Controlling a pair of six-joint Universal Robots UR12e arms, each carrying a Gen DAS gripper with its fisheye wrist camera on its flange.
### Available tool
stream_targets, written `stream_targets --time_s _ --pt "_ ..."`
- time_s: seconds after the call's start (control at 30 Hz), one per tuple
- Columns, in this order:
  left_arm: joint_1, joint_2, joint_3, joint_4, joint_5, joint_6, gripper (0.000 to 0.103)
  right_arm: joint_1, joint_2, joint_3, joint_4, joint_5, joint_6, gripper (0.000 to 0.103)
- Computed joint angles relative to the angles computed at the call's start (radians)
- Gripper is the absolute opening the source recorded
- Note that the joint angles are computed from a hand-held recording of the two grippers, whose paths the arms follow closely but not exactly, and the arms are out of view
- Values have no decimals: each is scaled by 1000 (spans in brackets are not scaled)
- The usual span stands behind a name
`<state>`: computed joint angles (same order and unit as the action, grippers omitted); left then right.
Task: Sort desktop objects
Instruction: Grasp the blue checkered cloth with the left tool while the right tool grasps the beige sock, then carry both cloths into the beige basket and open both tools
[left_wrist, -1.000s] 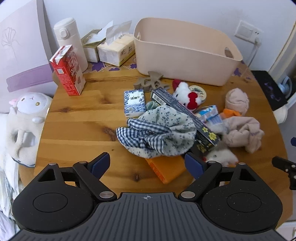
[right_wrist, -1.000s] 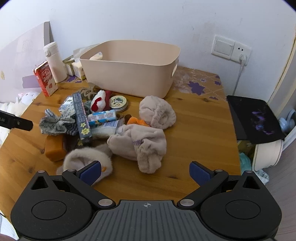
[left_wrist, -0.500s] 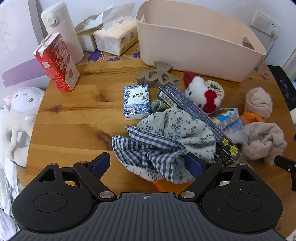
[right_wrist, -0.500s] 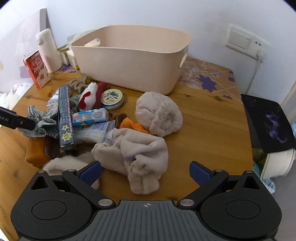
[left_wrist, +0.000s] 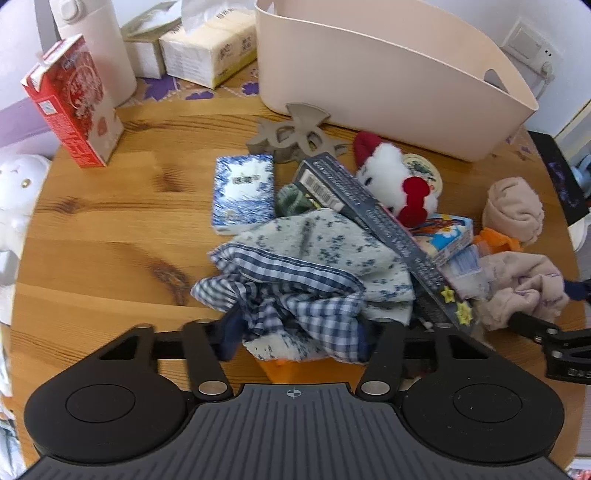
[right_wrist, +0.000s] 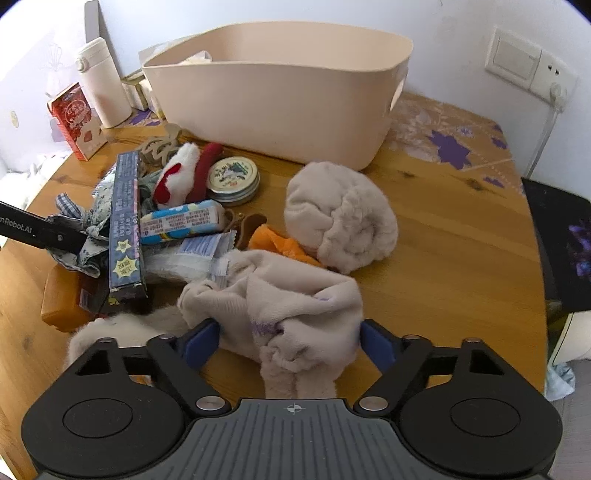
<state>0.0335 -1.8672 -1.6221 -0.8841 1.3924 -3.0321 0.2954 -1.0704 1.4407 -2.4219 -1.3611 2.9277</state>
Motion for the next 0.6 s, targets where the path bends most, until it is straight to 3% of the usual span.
stream_targets --time_s 0.07,0.13,0.17,0.37,0.6 --pt "0 1 -1 -5 -10 8 35 -1 0 0 6 7 11 62" --pt "0 3 -4 -7 -14 19 25 -1 -1 2 4 10 17 52" --pt "0 5 -7 -2 -16 25 23 -1 -3 3 6 12 15 39" --pt "13 22 -33 38 -44 29 17 -4 -14 13 -2 18 15 28" --pt "28 48 -58 77 -58 34 16 -3 -38 37 -57 10 30 26"
